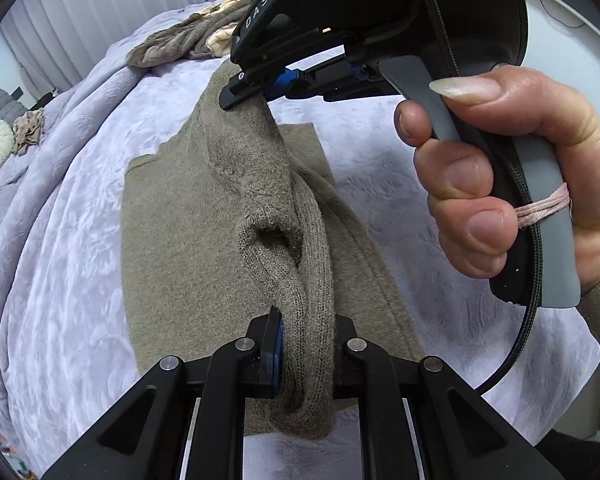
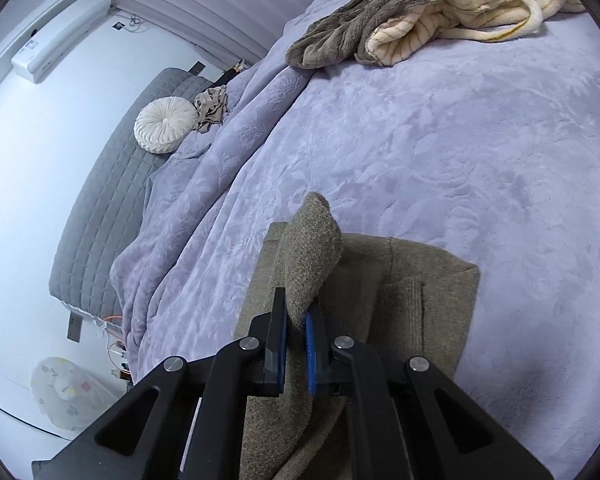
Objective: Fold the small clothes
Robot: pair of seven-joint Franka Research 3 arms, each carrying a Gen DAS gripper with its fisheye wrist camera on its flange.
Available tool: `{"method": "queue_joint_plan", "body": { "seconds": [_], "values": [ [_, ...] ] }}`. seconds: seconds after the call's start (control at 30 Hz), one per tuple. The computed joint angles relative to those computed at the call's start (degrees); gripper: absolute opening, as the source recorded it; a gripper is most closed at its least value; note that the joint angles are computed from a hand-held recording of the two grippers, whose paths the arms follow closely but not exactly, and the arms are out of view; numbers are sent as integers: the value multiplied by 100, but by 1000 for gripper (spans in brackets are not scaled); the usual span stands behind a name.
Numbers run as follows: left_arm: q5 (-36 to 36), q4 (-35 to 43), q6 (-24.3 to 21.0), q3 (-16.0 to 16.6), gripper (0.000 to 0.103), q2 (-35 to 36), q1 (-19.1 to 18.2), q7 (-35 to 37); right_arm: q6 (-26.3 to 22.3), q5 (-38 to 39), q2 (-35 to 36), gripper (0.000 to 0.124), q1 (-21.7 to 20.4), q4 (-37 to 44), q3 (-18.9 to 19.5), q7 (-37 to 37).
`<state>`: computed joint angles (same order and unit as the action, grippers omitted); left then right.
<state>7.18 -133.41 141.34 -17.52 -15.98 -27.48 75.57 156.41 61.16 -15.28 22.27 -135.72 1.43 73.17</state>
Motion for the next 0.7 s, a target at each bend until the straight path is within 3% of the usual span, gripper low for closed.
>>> {"method": "queue_joint_plan", "body": {
  "seconds": [0.4, 0.53, 0.57, 0.6, 0.63, 0.7],
  "values": [
    [1060, 311, -210, -391, 15, 582, -49, -439, 172, 609, -163, 8, -87, -601, -161, -491],
    [1065, 343, -168, -320, 15, 736, -82, -417, 176, 497, -23, 8, -168, -649, -135, -403],
    [1008, 326, -139, -297, 19, 713, -91, -402, 170, 547, 0, 8, -159, -654, -150, -494],
    [827, 321, -103, -265, 37, 713, -128, -306, 217, 437, 13, 9, -183, -659, -104, -454],
    [502, 298, -103, -187, 65, 664, -172, -91, 249, 290, -5, 11, -218, -683, -62, -327],
    [-18, 130, -3, -48, 93, 425, -213, 176, 219, 78, -105, 14, -266, -724, -52, -87]
  ]
}}
